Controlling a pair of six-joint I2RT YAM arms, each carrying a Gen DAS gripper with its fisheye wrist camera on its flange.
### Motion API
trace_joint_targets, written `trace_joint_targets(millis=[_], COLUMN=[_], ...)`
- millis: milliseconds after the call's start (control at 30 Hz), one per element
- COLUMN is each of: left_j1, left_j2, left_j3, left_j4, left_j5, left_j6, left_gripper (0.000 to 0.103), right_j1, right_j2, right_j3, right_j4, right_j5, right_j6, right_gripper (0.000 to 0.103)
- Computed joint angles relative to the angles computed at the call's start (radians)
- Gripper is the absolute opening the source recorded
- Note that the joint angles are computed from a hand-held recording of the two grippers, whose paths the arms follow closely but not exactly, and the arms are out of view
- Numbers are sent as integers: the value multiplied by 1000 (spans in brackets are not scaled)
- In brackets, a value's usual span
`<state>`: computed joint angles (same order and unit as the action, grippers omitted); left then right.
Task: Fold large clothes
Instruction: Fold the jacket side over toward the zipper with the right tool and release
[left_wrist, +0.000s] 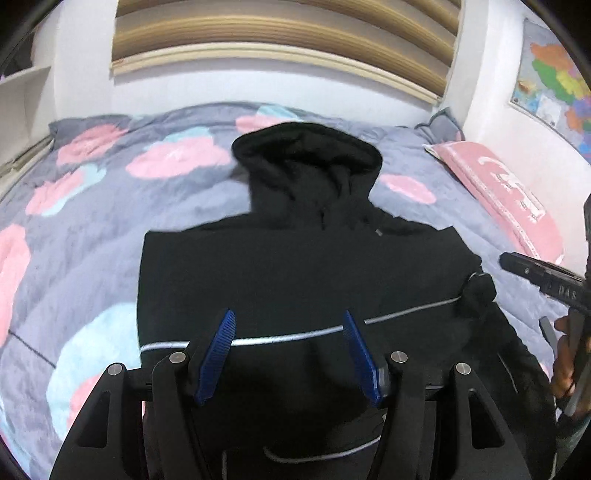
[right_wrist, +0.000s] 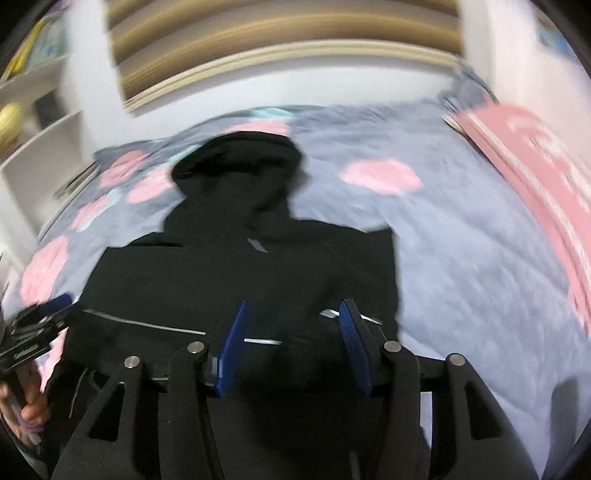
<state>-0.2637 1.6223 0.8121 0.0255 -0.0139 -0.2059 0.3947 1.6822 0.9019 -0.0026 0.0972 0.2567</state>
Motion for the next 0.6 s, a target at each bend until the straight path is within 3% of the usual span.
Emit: trace_joint_targets(millis=[167,233,300,367,433,600], left_j1=[18,22,0,-20,-35,-15], left_j2=[217,266,255,268,279,199], left_j3=[70,41,29,42,33,57], left_j4=[1,74,81,71,96,-16], left_j5=[-24,-34,-64,-105,-137,-91], left_j6=[-29,10,23,25,33,6], left_gripper=[62,62,62,63,63,63], right_j1=[109,92,43,26,31,36], right_j2=[186,285,349,332,323,280], right_j3=[132,169,152,64,31,57], right_j4=[-69,-104,-67,59,96,-9], right_j5=[144,141,61,32,49,45], right_j6=[-40,-18,-15,-23,-26,-31], right_gripper=[55,55,54,54,54,55])
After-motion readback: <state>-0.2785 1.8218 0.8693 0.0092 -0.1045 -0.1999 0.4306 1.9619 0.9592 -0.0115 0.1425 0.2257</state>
